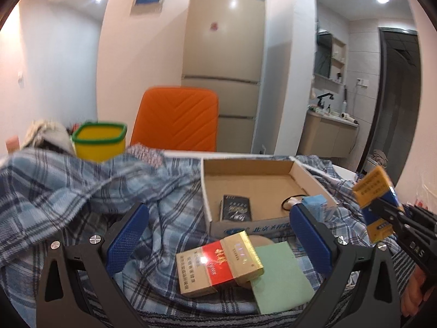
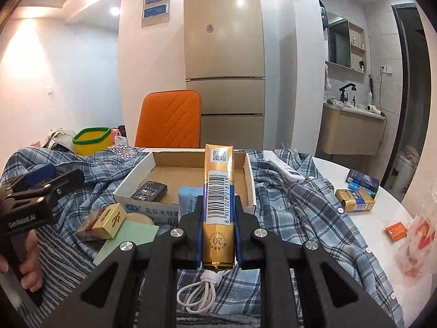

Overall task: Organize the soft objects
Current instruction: 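Hold gold box in right tool while left tool grasps red-and-gold Liqun pack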

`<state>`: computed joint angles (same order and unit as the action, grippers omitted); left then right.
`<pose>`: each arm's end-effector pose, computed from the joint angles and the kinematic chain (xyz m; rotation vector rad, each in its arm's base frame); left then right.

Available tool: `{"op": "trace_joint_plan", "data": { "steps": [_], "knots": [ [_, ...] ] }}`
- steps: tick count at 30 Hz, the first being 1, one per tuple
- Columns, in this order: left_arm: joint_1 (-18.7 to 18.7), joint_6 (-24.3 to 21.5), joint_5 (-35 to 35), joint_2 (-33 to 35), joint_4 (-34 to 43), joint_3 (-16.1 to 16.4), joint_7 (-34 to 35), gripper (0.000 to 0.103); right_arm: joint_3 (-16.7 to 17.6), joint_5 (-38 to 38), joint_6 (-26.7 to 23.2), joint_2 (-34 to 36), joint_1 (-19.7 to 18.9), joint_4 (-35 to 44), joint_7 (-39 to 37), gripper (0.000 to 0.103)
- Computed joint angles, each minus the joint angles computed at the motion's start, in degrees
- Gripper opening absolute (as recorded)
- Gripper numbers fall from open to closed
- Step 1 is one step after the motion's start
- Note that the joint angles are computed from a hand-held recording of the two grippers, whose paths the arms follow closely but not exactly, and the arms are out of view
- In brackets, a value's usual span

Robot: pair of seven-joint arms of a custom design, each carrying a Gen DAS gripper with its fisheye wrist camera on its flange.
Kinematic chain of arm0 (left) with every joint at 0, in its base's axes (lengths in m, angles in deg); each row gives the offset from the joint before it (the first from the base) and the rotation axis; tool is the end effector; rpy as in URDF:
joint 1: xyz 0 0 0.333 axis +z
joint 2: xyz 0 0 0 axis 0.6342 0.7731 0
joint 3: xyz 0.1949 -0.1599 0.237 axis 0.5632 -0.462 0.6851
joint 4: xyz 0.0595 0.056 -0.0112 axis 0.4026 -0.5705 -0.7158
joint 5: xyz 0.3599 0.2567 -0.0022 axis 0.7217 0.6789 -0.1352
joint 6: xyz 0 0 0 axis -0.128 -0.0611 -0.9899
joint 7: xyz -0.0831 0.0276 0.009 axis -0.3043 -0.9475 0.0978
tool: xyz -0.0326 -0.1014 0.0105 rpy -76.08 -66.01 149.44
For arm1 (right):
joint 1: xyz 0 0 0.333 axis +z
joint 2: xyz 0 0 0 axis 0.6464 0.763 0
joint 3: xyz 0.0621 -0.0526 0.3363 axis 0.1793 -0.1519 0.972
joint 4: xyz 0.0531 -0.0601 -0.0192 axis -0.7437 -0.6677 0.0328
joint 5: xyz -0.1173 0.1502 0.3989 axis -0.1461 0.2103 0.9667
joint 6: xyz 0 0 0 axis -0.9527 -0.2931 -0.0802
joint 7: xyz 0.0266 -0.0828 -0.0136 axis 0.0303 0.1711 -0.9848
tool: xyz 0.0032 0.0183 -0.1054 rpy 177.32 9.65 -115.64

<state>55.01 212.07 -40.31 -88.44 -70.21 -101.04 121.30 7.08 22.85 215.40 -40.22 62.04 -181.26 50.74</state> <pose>0.3932 -0.0646 0.5222 -1.7190 1.3510 -0.9700 0.4196 0.1644 0.5242 -1.6971 1.1854 -0.7368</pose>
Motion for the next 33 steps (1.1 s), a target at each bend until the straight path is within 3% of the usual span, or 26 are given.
{"op": "trace_joint_plan", "data": {
  "steps": [7,11,14,33],
  "knots": [
    [-3.74,-11.92,0.11,4.54,3.79,5.13,-1.08,0.103,0.04,-0.24,1.11,-0.26,0.05,-0.5,-0.19,0.018],
    [-9.22,-17.23,-0.2,7.75,5.89,10.39,1.09,0.103,0.79,-0.27,1.51,-0.38,-0.6,-0.67,-0.26,0.018],
    [-15.41,-19.74,-3.43,9.34,6.86,15.85,5.87,0.103,0.76,-0.29,1.41,-0.44,-0.55,-0.7,-0.16,0.018],
    [-16.06,-22.62,-6.62,10.63,8.4,15.81,10.64,0.103,0.7,-0.5,1.53,-0.62,-0.53,-0.84,-0.08,0.018]
  ]
}}
